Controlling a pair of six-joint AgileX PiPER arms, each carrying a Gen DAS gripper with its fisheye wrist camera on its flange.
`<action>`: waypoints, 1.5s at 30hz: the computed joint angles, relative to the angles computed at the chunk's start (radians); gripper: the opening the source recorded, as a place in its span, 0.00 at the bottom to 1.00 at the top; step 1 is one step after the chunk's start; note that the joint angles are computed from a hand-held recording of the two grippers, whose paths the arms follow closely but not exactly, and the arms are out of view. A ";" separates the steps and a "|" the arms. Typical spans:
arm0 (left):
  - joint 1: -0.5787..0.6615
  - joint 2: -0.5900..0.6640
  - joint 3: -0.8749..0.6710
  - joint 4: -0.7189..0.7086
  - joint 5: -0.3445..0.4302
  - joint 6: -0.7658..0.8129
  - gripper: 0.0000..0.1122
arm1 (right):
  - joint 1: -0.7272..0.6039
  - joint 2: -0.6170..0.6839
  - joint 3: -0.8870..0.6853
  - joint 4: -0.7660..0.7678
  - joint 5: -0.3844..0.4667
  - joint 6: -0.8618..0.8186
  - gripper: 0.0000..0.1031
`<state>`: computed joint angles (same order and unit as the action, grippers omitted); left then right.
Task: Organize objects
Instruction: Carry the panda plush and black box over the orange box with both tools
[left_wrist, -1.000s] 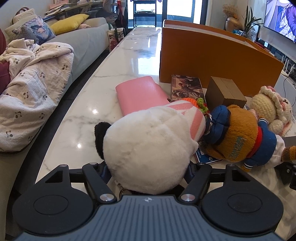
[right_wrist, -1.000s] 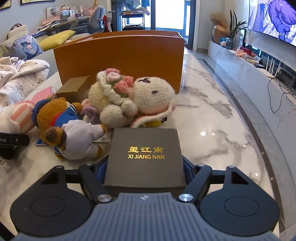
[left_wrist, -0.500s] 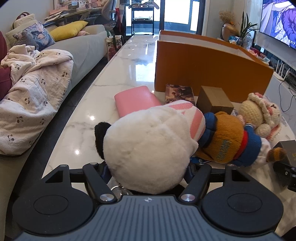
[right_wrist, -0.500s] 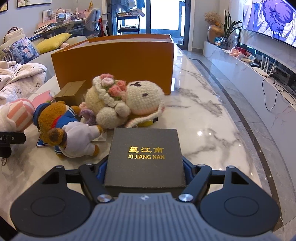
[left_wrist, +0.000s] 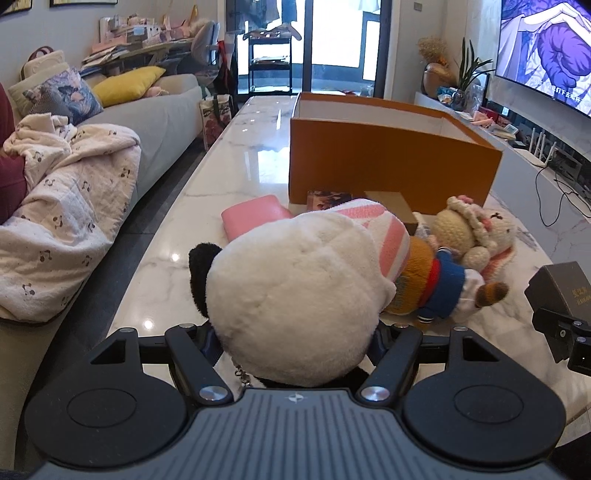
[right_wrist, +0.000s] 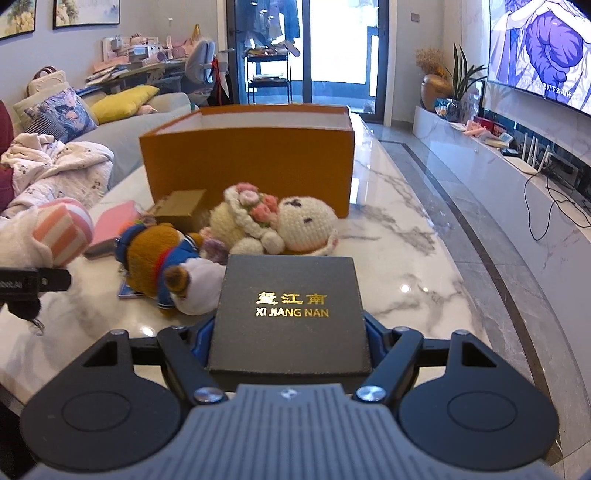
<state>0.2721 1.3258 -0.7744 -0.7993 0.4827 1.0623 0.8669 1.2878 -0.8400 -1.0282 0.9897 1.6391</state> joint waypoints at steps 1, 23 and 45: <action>0.002 -0.011 0.000 -0.003 0.005 -0.001 0.74 | 0.015 -0.006 -0.002 -0.004 0.014 0.002 0.74; -0.351 0.404 -0.726 0.518 -0.014 -0.707 0.74 | -0.483 0.244 -0.610 0.223 -0.268 -0.629 0.74; -0.464 1.065 -1.658 0.788 0.480 -0.965 0.74 | -0.761 0.959 -1.494 0.757 -0.023 -1.176 0.74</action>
<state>-0.1921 2.3912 -2.4323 -0.0113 0.9629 0.0975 0.1064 2.2466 -2.3343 -0.2710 0.9671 0.4633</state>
